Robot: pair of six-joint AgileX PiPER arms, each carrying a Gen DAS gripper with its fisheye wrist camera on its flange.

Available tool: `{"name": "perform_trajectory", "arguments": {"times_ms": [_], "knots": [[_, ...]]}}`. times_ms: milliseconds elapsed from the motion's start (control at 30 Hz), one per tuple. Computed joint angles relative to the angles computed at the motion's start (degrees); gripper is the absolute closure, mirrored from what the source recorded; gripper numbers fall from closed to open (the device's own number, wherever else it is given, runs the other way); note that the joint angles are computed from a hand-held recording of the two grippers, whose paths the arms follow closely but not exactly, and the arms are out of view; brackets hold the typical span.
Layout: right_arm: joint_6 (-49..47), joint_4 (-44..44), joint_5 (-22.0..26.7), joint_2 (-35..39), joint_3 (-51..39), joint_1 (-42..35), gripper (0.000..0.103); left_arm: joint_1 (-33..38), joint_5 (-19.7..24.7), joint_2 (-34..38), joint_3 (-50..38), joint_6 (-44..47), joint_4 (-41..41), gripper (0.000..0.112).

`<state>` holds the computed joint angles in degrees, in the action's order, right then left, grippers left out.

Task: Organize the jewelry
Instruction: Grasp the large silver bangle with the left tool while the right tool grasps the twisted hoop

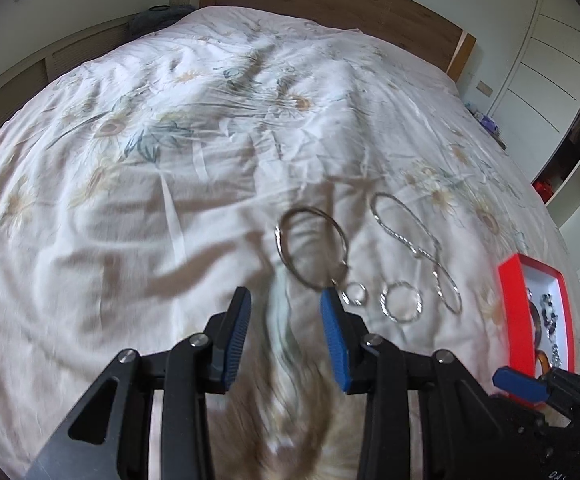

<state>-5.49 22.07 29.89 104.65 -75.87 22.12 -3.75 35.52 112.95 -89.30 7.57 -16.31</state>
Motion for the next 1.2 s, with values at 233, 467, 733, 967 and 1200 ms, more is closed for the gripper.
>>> {"name": "perform_trajectory", "arguments": {"times_ms": [233, 467, 733, 967, 1200], "knots": [[-0.73, 0.47, 0.45, 3.46, -3.52, -0.38, 0.071, 0.89, 1.99, 4.88, -6.05, 1.45, -1.05, 0.078], [-1.68, 1.36, 0.32, 5.62, -5.54, -0.87, 0.071, 0.98, 3.94, 9.26, -11.98, 2.26, -1.57, 0.078], [-3.65, 3.57, 0.54, 8.86, -8.93, -1.48, 0.072, 0.52, 4.64, 12.17, -15.55, 1.74, -0.61, 0.078], [-1.33, 2.4, 1.48, 12.79, -13.73, -1.68, 0.075, 0.26, 5.26, 14.78, -18.62, 1.88, 0.12, 0.078], [-0.39, 3.21, 2.97, 17.38, -18.56, -2.46, 0.078, 0.07, 8.16, 18.77, -24.11, 1.11, 1.4, 0.08]]}}
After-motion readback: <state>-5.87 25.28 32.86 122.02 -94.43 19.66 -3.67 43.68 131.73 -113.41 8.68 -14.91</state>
